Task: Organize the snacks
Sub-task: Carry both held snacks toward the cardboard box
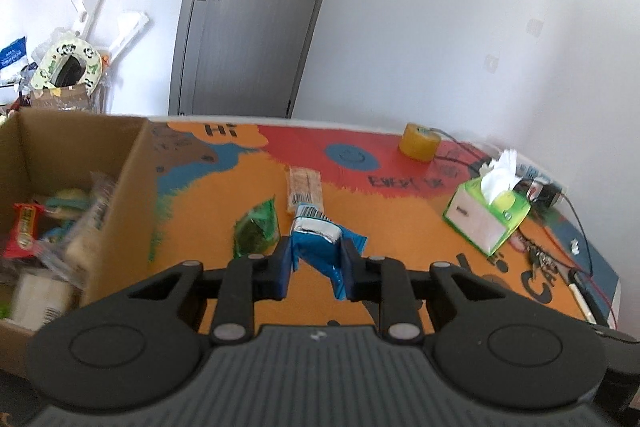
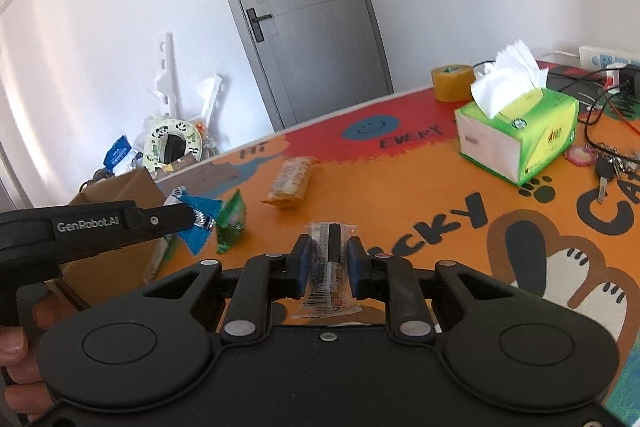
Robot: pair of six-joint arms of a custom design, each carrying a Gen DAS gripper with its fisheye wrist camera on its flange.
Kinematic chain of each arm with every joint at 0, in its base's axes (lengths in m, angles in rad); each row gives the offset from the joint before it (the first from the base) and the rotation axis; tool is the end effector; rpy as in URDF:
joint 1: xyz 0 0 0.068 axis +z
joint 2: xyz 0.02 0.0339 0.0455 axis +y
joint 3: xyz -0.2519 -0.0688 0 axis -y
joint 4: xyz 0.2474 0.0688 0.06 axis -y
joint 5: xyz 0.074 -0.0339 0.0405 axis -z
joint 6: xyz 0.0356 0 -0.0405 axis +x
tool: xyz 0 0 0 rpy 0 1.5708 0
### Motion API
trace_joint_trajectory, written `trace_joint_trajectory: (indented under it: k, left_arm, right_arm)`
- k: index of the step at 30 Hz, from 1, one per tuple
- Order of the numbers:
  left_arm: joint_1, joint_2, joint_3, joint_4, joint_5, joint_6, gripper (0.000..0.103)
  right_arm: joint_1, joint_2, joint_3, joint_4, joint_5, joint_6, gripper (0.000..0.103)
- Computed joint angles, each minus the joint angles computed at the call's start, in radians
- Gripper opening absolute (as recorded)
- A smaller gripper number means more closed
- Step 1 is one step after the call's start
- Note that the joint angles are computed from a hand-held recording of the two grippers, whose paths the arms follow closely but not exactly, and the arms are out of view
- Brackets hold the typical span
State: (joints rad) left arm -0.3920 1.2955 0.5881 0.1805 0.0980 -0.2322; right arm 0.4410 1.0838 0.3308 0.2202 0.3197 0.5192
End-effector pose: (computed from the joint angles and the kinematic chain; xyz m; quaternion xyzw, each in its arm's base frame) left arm 0.2511 -0.1076 0.1857 0.0934 0.8611 -0.1933 0.4609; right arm 0.2006 0.0823 0.1560 0.1124 0.8535 0.1036 0.4982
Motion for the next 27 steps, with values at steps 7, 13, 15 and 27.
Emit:
trace_joint_trajectory:
  k: [7, 13, 15, 27]
  left_arm:
    - [0.083, -0.131, -0.033, -0.038, 0.057, 0.007, 0.024]
    - [0.167, -0.194, -0.051, -0.058, 0.105, 0.022, 0.024]
    - [0.196, -0.215, -0.058, -0.065, 0.118, 0.023, 0.024]
    - [0.376, -0.282, -0.074, -0.099, 0.224, 0.033, 0.024]
  right_arm:
    - [0.086, 0.010, 0.061, -0.018, 0.070, 0.001, 0.021]
    - [0.151, 0.065, 0.124, -0.003, 0.106, -0.008, 0.021]
    - [0.167, 0.084, 0.143, 0.002, 0.112, -0.011, 0.021]
    - [0.255, 0.186, 0.250, 0.023, 0.143, -0.033, 0.021]
